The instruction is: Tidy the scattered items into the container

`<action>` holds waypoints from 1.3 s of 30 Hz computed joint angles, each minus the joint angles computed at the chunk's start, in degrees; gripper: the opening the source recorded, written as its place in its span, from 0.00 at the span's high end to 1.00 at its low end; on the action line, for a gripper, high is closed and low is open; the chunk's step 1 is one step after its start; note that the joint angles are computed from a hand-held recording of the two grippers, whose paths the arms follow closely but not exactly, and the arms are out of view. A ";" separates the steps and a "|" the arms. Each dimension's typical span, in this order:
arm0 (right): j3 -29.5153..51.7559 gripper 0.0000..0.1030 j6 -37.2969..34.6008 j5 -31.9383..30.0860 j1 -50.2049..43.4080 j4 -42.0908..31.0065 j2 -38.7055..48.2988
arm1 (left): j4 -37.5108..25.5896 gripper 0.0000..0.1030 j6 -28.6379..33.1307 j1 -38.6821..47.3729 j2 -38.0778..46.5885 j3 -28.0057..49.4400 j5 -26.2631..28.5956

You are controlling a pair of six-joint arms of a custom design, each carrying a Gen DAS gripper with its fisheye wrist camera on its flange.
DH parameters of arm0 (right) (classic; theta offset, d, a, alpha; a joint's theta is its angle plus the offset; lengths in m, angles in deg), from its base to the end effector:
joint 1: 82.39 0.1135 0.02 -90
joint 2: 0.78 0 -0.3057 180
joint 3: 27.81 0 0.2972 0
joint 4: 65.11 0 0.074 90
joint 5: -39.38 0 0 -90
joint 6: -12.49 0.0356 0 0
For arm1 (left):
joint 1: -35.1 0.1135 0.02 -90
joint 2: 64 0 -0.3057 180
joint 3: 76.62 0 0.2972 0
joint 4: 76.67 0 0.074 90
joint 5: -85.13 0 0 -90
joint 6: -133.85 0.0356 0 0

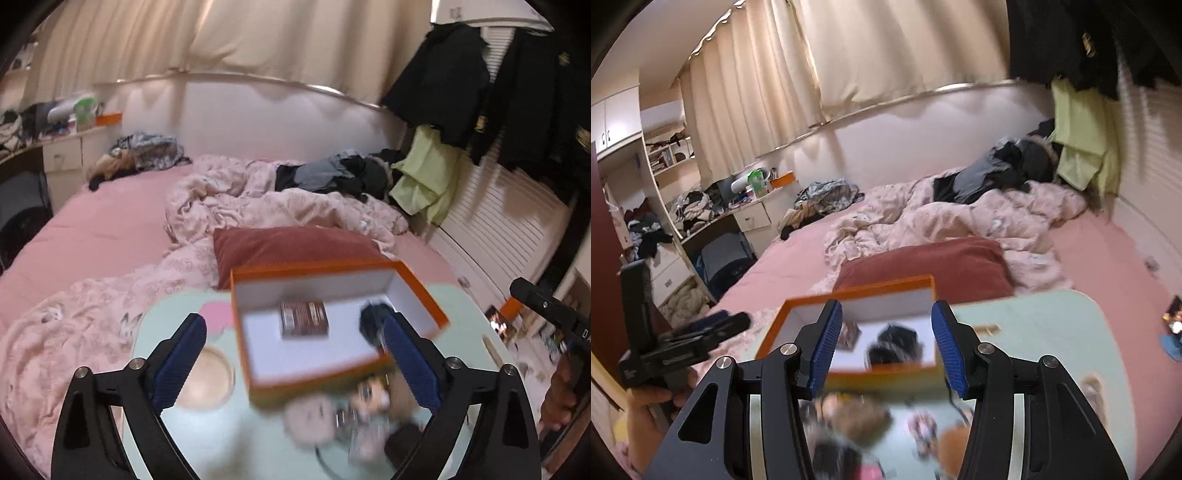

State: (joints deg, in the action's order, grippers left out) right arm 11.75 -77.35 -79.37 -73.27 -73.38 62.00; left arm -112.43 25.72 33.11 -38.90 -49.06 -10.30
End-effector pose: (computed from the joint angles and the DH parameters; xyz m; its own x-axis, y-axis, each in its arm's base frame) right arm 0.2372 0.0554 0.2132 -0.5173 -0.0806 -0.8520 -0.5425 0.8009 0.2536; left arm 0.1316 -0.0012 0.1958 -0.5076 -0.2923 -0.8105 -0.2130 0.9541 -0.2107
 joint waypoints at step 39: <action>-21.32 0.00 -8.66 24.35 6.47 7.55 1.06 | 11.29 0.01 -27.82 -41.84 25.04 -11.40 -29.51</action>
State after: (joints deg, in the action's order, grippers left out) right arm -9.57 -86.00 -55.02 -66.81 -65.83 63.07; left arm -101.14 -2.11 -8.74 -13.86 -60.45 -39.81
